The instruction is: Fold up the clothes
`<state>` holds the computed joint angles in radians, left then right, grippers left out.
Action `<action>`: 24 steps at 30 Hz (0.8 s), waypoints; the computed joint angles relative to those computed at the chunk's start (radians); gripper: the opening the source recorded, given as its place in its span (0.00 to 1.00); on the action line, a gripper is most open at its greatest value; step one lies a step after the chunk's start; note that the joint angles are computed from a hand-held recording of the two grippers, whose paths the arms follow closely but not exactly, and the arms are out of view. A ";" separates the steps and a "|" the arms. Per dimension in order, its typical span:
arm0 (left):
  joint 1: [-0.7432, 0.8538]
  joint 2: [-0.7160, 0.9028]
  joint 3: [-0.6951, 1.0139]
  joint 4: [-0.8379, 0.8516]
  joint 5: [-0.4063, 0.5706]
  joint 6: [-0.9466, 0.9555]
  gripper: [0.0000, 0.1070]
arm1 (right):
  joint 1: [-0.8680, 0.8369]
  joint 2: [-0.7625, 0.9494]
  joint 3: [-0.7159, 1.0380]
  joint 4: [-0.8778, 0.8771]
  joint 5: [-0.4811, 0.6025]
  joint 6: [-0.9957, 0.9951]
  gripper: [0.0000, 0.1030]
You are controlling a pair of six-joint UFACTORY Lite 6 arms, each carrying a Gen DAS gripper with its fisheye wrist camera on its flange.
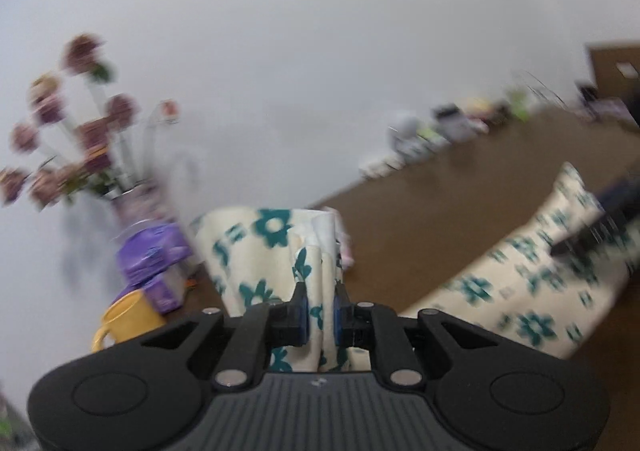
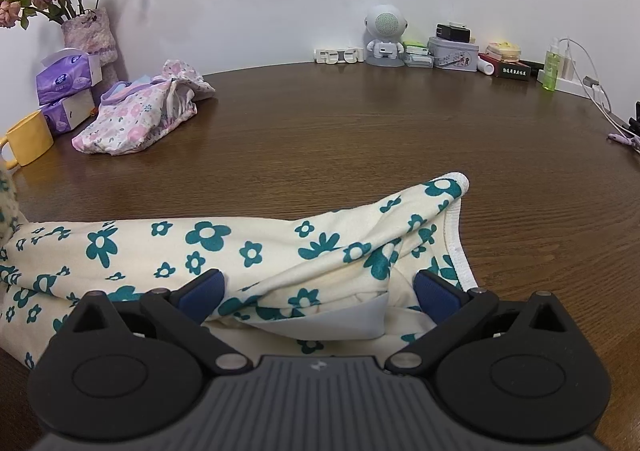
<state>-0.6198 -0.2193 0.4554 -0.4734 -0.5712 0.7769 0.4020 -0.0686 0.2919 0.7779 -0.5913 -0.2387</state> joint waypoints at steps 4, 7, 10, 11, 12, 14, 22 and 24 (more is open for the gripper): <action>-0.048 0.033 0.009 -0.011 0.044 0.042 0.10 | -0.005 -0.009 -0.009 -0.018 -0.001 0.009 0.99; -0.069 0.051 -0.004 -0.019 0.050 0.076 0.10 | -0.006 -0.014 -0.010 -0.016 0.002 0.003 0.99; -0.083 0.065 -0.013 -0.022 0.060 0.095 0.10 | -0.004 -0.018 -0.009 -0.010 0.004 -0.004 0.99; -0.087 0.070 -0.017 -0.018 0.060 0.098 0.10 | -0.004 -0.019 -0.010 -0.009 0.004 -0.004 0.99; -0.090 0.079 -0.018 -0.015 0.060 0.102 0.10 | -0.003 -0.019 -0.010 -0.009 0.003 -0.004 0.99; -0.098 0.094 -0.018 -0.017 0.059 0.113 0.10 | -0.003 -0.020 -0.011 -0.009 0.002 -0.003 0.99; -0.069 0.078 -0.030 0.170 0.092 -0.072 0.24 | -0.004 -0.024 -0.011 -0.009 0.004 -0.008 0.99; -0.043 0.048 -0.034 0.296 0.127 -0.206 0.30 | -0.004 -0.025 -0.011 -0.009 0.004 -0.009 0.99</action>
